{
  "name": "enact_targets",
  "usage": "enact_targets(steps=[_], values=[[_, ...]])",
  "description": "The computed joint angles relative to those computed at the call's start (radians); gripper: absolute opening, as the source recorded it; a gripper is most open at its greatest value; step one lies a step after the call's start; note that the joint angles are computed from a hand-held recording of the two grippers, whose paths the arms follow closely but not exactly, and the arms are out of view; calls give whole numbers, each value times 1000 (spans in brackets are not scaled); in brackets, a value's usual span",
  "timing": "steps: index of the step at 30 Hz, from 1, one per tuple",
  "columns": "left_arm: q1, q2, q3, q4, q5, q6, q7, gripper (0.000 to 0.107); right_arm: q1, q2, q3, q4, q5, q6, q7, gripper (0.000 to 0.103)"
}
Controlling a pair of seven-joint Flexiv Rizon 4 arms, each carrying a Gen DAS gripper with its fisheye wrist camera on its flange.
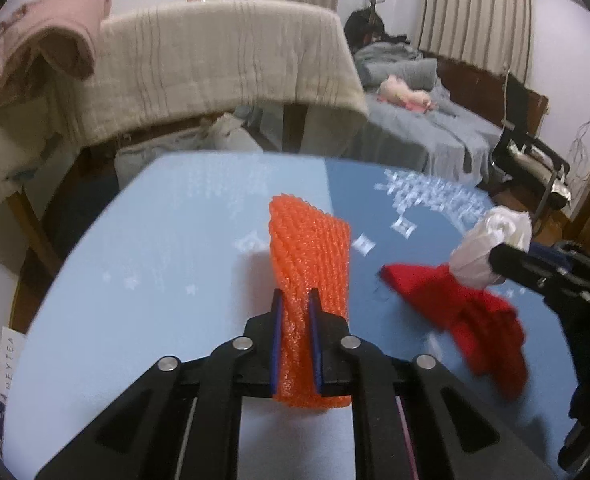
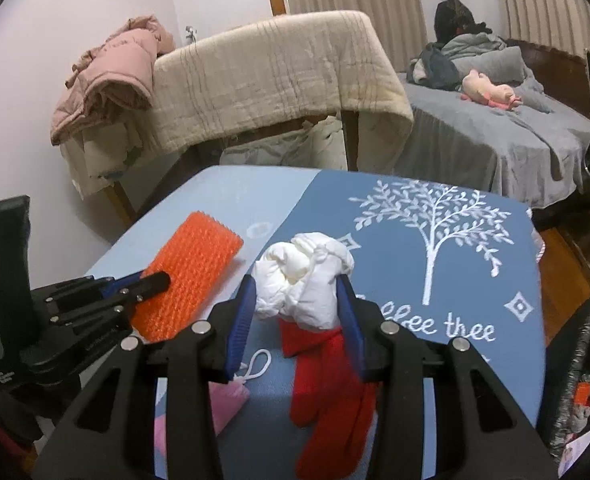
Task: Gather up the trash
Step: 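Carry the orange scrubber and white plastic over the bin and open both tools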
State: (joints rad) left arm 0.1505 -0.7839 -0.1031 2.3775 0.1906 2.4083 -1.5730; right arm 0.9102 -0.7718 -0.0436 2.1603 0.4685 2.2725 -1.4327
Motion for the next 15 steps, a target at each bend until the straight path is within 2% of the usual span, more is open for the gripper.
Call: enact_targets(steps=[6,15], values=[[-54,82,7,40,-25,35,-1,12,23,53,2,48,57,56,-30,40],[-122,167,2,80,-39,55,-21,12,13,139,36,126,147,125,-98,40]])
